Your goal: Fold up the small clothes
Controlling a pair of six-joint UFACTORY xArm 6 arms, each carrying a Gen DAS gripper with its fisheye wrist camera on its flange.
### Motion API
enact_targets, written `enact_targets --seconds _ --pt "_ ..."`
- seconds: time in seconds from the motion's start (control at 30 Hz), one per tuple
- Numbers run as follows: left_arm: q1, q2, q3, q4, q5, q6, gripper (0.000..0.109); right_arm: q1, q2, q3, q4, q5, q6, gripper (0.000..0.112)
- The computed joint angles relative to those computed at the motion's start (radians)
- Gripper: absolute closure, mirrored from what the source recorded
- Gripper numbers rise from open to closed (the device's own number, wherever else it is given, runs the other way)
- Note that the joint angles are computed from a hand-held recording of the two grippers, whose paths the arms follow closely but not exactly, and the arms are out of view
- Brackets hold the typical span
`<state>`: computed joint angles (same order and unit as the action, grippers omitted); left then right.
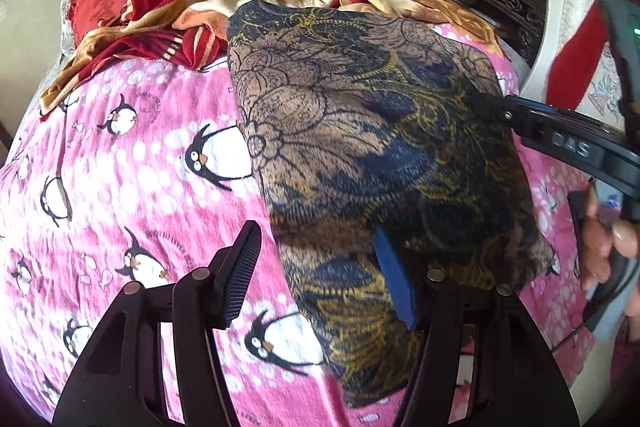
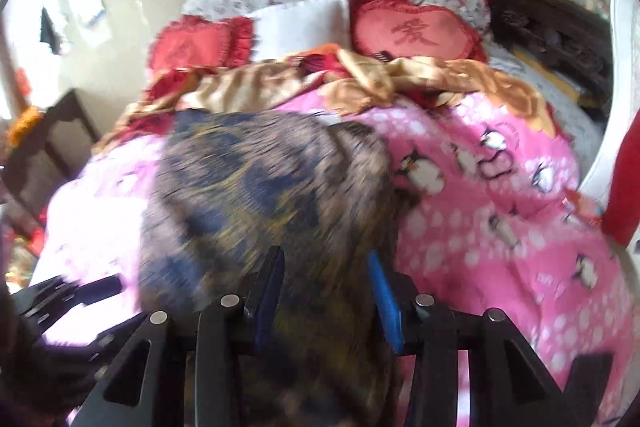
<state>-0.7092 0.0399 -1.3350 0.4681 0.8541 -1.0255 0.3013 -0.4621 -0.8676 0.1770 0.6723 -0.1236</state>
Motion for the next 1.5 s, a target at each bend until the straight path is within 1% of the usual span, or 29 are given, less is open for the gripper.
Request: enact_targets --seconds 0.03,0.07,0.1,0.13,0.17,0.2,0.23,0.3,0.4,0.43,0.57,0.7,0.73,0.77,0.8,0.83,0.87,0.97,1.03,1.07,1.1,1.17,1.23,1.27,1.37,1.5 --pt "0.006 0.008 -0.006 -0.008 -0.005 0.007 0.049 0.003 0.033 -0.019 -0.041 -0.014 0.039 0.064" --pt "0.010 0.016 -0.012 -0.014 -0.009 0.013 0.049 -0.001 0.062 -0.035 -0.054 -0.023 0.059 0.064" --pt "0.012 0.021 -0.015 -0.015 -0.014 0.014 0.049 -0.009 0.085 -0.047 -0.024 -0.029 0.055 0.064" --pt "0.015 0.028 -0.019 -0.017 -0.019 0.019 0.049 -0.019 0.097 -0.053 0.034 -0.033 0.026 0.064" --pt "0.017 0.036 -0.026 -0.022 -0.020 0.027 0.049 -0.029 0.105 -0.055 0.089 -0.035 -0.005 0.075" --pt "0.016 0.042 -0.032 -0.022 -0.018 0.029 0.049 -0.035 0.114 -0.062 0.138 -0.030 -0.040 0.098" --pt "0.018 0.049 -0.040 -0.024 -0.016 0.035 0.049 -0.040 0.118 -0.069 0.177 -0.022 -0.076 0.101" --pt "0.021 0.058 -0.050 -0.027 -0.018 0.041 0.049 -0.036 0.108 -0.067 0.164 -0.027 -0.105 0.103" --pt "0.029 0.066 -0.050 -0.020 -0.041 0.020 0.044 -0.031 0.080 -0.045 0.127 -0.047 -0.107 0.104" --pt "0.029 0.072 -0.053 -0.020 -0.044 0.017 0.043 -0.032 0.082 -0.043 0.115 -0.050 -0.100 0.104" --pt "0.026 0.096 -0.083 -0.023 -0.021 0.039 0.042 -0.014 0.099 -0.006 -0.014 -0.111 -0.013 0.104" --pt "0.032 0.086 -0.069 -0.041 -0.033 0.043 0.042 -0.041 0.090 -0.010 0.114 -0.090 -0.044 0.104" --pt "0.033 0.083 -0.064 -0.043 -0.037 0.039 0.042 -0.046 0.083 -0.010 0.143 -0.084 -0.061 0.102" --pt "0.034 0.081 -0.060 -0.043 -0.041 0.035 0.042 -0.054 0.073 -0.008 0.175 -0.075 -0.085 0.091" --pt "0.034 0.080 -0.058 -0.045 -0.044 0.032 0.042 -0.055 0.064 -0.005 0.177 -0.074 -0.087 0.074" --pt "0.034 0.082 -0.059 -0.045 -0.045 0.030 0.042 -0.058 0.054 0.000 0.183 -0.068 -0.095 0.064" --pt "0.034 0.081 -0.058 -0.045 -0.047 0.030 0.042 -0.064 0.043 0.006 0.210 -0.057 -0.115 0.051" --pt "0.038 0.073 -0.043 -0.054 -0.066 0.038 0.042 -0.077 0.026 0.016 0.273 -0.014 -0.162 0.050" --pt "0.049 0.057 -0.015 -0.077 -0.104 0.049 0.042 -0.081 0.023 0.028 0.309 0.005 -0.215 0.048" --pt "0.056 0.046 0.006 -0.093 -0.134 0.059 0.042 -0.082 0.024 0.034 0.313 0.009 -0.232 0.044" --pt "0.064 0.036 0.027 -0.115 -0.163 0.072 0.042 -0.087 0.028 0.038 0.338 0.017 -0.263 0.040" --pt "0.081 0.022 0.066 -0.175 -0.225 0.099 0.042 -0.108 0.041 0.039 0.415 0.039 -0.325 0.036" --pt "0.098 0.014 0.101 -0.255 -0.285 0.129 0.041 -0.132 0.065 0.027 0.489 0.070 -0.375 0.034" --pt "0.103 0.016 0.109 -0.298 -0.304 0.148 0.038 -0.145 0.082 0.015 0.539 0.093 -0.406 0.034" --pt "0.110 0.030 0.114 -0.365 -0.339 0.178 0.031 -0.160 0.124 -0.012 0.610 0.144 -0.453 0.034" --pt "0.108 0.046 0.107 -0.354 -0.354 0.167 0.028 -0.165 0.162 -0.035 0.658 0.182 -0.476 0.034"
